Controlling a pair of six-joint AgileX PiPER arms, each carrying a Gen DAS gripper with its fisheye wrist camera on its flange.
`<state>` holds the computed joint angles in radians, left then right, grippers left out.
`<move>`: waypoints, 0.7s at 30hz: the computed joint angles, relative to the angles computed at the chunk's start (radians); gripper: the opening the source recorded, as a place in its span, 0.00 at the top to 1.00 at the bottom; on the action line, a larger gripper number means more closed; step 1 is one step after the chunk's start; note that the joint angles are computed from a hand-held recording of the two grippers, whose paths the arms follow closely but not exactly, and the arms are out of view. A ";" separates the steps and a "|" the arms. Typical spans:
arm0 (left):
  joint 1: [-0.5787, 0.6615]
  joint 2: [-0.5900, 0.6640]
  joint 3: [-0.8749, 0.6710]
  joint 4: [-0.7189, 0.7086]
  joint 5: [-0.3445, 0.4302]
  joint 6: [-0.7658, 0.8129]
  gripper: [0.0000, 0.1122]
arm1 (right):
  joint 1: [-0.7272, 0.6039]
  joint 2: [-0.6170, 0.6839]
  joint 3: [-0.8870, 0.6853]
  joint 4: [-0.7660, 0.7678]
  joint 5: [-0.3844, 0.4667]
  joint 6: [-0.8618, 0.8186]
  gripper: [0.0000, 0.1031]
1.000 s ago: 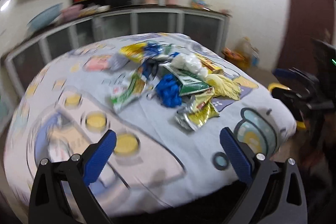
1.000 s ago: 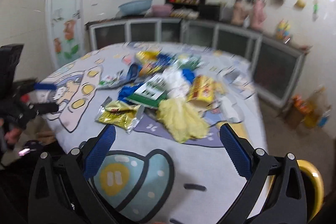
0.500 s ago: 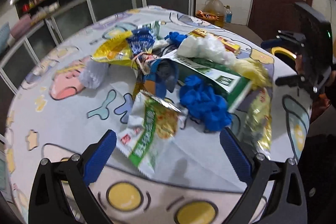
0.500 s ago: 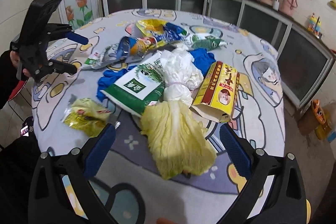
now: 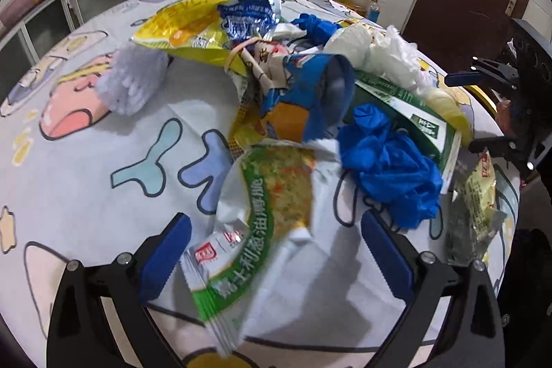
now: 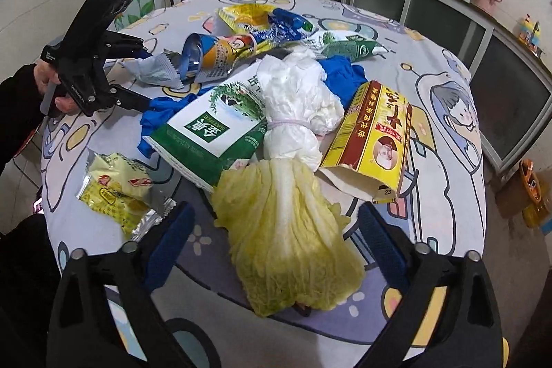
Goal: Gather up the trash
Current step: 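Grasp the pale cabbage leaves with the right tool while the left tool grasps a snack wrapper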
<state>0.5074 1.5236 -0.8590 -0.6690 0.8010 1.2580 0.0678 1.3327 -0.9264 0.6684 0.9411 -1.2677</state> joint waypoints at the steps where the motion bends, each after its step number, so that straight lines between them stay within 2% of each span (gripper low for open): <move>1: -0.008 0.014 -0.005 0.001 -0.008 0.001 0.15 | 0.009 0.010 -0.008 -0.014 -0.002 0.017 0.18; 6: -0.037 0.026 -0.015 -0.004 -0.038 -0.022 0.18 | 0.034 0.035 -0.019 -0.054 -0.015 0.072 0.22; 8: -0.038 0.006 -0.001 -0.004 -0.060 -0.023 0.37 | 0.047 0.047 -0.026 -0.078 -0.020 0.104 0.28; 9: -0.041 0.001 0.001 -0.006 -0.065 -0.026 0.41 | 0.051 0.046 -0.023 -0.088 -0.023 0.119 0.37; 10: -0.043 0.006 -0.008 -0.008 -0.068 -0.031 0.55 | 0.056 0.049 -0.025 -0.101 -0.025 0.137 0.42; 11: -0.039 0.000 -0.006 -0.010 -0.069 -0.031 0.70 | 0.060 0.051 -0.025 -0.113 -0.029 0.151 0.51; 12: -0.037 -0.001 -0.013 -0.004 -0.064 -0.050 0.74 | 0.053 0.056 -0.031 -0.105 -0.012 0.150 0.56; 13: -0.031 -0.005 -0.014 -0.006 -0.061 -0.053 0.86 | 0.033 0.071 -0.049 -0.082 0.036 0.142 0.72; 14: -0.026 -0.011 -0.012 -0.008 -0.062 -0.056 0.91 | 0.016 0.078 -0.064 -0.065 0.075 0.147 0.76; 16: -0.020 -0.042 -0.003 -0.010 -0.054 -0.062 0.92 | -0.001 0.063 -0.067 -0.053 0.097 0.150 0.89; 21: 0.057 -0.163 0.033 -0.043 0.039 0.000 0.92 | -0.103 0.029 -0.087 0.024 0.246 0.106 0.90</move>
